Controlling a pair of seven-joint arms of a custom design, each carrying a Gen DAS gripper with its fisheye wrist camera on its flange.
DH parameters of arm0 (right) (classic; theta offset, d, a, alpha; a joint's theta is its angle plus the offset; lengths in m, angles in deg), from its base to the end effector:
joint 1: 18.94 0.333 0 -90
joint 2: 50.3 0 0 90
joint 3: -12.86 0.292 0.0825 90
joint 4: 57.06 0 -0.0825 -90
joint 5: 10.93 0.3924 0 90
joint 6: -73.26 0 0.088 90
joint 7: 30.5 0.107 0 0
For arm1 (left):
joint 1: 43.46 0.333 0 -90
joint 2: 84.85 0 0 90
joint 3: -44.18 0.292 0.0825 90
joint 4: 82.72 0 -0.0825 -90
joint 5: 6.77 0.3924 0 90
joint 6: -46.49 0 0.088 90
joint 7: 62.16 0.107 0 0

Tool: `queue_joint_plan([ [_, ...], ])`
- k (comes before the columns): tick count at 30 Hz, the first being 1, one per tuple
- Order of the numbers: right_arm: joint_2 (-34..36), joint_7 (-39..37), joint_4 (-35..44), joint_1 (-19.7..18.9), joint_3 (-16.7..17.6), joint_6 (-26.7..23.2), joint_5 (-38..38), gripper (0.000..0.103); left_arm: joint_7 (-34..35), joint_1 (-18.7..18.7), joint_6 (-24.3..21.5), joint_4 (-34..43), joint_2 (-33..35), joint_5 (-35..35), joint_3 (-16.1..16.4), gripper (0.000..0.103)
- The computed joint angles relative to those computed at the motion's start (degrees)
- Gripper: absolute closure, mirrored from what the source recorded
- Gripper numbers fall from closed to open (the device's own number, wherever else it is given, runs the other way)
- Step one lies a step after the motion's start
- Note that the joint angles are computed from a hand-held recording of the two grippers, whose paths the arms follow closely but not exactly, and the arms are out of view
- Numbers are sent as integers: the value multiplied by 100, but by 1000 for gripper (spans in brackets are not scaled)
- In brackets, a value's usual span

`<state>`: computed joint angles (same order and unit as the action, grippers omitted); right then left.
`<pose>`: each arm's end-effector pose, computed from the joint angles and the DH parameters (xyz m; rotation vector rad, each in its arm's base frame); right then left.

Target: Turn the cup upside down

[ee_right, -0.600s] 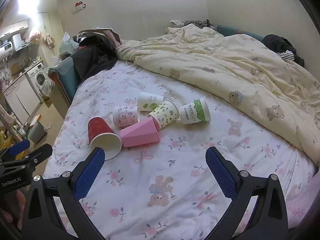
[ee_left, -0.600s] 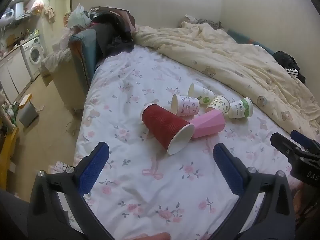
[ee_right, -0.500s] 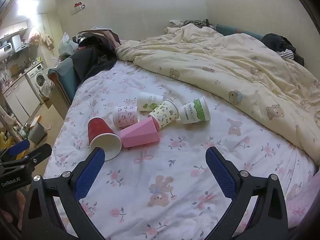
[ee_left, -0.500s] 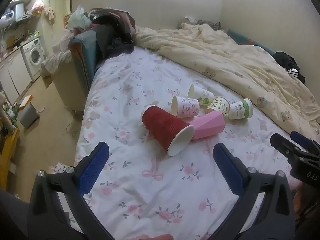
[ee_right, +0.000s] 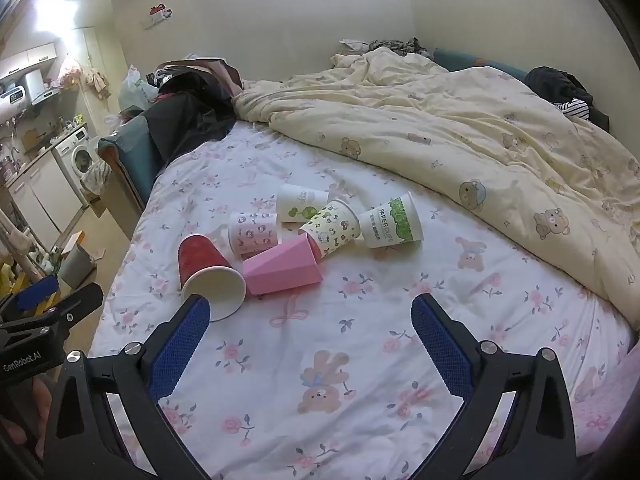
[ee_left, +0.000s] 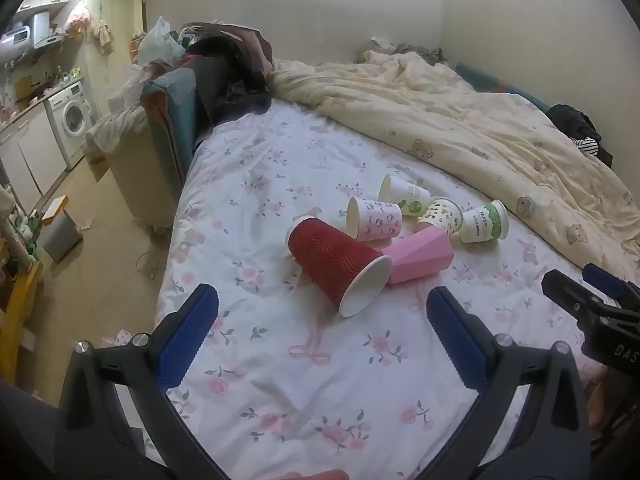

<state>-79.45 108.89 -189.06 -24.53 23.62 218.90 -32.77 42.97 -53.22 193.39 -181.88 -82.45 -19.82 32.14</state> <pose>0.4668 0.0600 0.5967 -1.2328 2.1392 -0.8030 0.5902 -0.2296 0.6110 -1.3214 2.2315 -0.9919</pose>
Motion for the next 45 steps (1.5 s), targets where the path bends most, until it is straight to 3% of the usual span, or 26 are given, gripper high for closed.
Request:
queue_joint_plan([
  [45,-11,-38,17,19,3,41,76,0,27,-7,33,-27,-10,-11,-1,0],
])
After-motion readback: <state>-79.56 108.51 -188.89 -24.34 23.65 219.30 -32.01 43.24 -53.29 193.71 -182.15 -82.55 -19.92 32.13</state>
